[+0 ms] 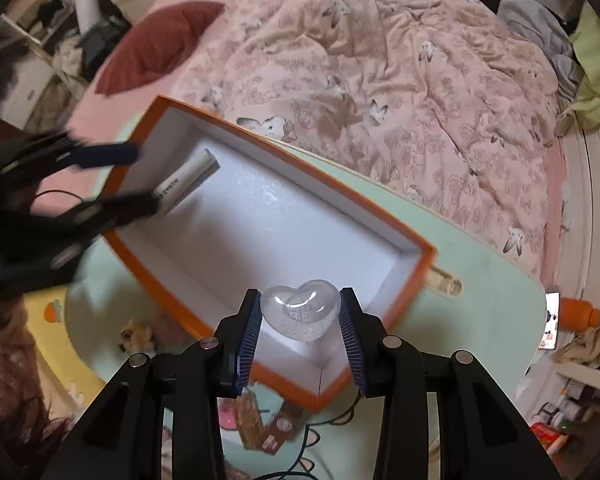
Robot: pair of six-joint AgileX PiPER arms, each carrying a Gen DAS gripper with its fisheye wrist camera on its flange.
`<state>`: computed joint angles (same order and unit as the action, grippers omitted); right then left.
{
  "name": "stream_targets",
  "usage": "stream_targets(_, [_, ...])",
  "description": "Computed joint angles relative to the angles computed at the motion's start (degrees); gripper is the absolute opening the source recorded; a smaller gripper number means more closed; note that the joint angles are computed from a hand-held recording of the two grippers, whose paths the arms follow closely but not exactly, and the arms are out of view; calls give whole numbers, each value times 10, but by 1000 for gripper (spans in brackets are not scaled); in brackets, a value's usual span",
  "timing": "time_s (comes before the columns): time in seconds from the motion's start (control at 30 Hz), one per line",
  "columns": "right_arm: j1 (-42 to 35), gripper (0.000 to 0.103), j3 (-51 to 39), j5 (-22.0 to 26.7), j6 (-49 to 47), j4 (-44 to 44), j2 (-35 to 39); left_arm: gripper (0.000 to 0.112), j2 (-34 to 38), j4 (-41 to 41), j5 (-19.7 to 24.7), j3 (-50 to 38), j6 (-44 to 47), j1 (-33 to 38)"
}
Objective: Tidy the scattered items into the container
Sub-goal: 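Lift the clear heart out with right tool while left tool grasps the RED EARTH tube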
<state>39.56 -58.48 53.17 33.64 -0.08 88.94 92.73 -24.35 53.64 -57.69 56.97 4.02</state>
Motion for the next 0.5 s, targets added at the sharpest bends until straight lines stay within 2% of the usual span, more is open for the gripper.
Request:
stream_targets(0.13, [-7, 38, 47, -28, -13, 33, -35, 53, 23, 86, -66, 12, -71, -63])
stream_targets(0.33, [4, 38, 85, -58, -30, 48, -53, 53, 28, 240, -191, 87, -175, -143])
stream_targets(0.43, [2, 38, 93, -67, -49, 64, -56, 50, 29, 257, -197, 100, -199, -152])
stream_targets(0.5, [1, 38, 100, -71, -54, 68, -61, 50, 32, 239, -182, 92, -184, -143])
